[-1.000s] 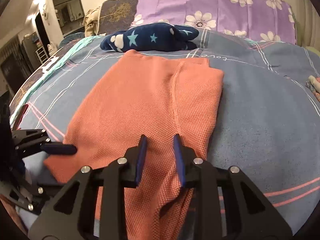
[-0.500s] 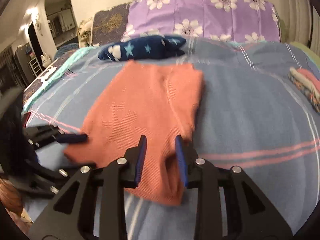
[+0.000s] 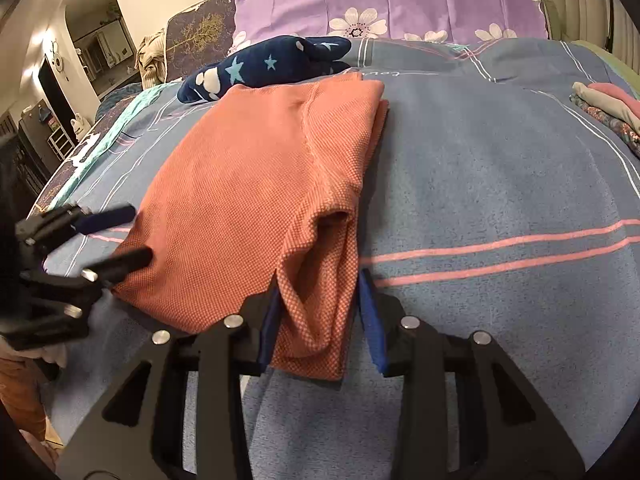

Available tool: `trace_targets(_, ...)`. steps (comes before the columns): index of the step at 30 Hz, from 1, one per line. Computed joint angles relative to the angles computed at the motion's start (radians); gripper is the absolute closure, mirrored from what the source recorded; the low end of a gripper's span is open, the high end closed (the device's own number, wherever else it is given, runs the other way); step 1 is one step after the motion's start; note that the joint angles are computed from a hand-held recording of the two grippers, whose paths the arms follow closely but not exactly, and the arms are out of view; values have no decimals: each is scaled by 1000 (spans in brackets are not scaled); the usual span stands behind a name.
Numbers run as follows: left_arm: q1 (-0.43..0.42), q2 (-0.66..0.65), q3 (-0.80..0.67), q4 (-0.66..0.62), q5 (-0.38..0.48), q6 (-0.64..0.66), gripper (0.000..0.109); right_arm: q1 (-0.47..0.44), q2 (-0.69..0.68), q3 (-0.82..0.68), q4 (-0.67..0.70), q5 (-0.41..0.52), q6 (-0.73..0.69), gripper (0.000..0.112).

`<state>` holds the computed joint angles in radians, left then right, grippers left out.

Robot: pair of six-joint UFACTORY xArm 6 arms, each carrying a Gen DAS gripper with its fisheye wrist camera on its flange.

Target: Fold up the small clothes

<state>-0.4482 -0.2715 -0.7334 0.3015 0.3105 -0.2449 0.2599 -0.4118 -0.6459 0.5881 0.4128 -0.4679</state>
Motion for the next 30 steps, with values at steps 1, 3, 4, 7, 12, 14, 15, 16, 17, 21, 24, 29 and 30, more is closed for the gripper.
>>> trace_targets(1, 5, -3, 20, 6, -29, -8, 49, 0, 0, 0, 0, 0, 0, 75)
trace_targets(3, 7, -11, 24, -41, -29, 28, 49, 7, 0, 4, -36, -13, 26, 75)
trace_targets(4, 8, -13, 24, -70, -28, 51, 49, 9, 0, 4, -49, -17, 36, 74)
trace_targets(7, 5, -21, 22, -101, -17, 79, 49, 13, -1, 6, -75, -25, 57, 74)
trace_targets(12, 11, -37, 14, -140, -5, 98, 49, 17, -9, 13, -118, -35, 97, 71)
trace_targets(14, 18, -40, 8, -156, -10, 104, 49, 23, -13, 20, -172, -50, 142, 70)
trace_targets(15, 24, -40, 6, -158, -16, 103, 46, 25, -13, 22, -195, -57, 158, 70)
trace_targets(16, 31, -37, 2, -152, -21, 96, 44, 28, -15, 27, -228, -66, 183, 69)
trace_targets(17, 36, -31, -3, -144, -22, 89, 42, 29, -17, 30, -252, -72, 202, 69)
trace_targets(21, 44, 8, -26, -223, 19, 136, 42, 31, -23, 39, -302, -85, 243, 67)
trace_targets(24, 40, 18, -11, -263, 9, 157, 41, 31, -25, 43, -325, -88, 263, 67)
trace_targets(29, 42, 17, -7, -335, 8, 208, 40, 31, -25, 43, -343, -90, 278, 65)
trace_targets(30, 43, 19, -8, -337, 8, 210, 40, 31, -25, 44, -348, -91, 282, 65)
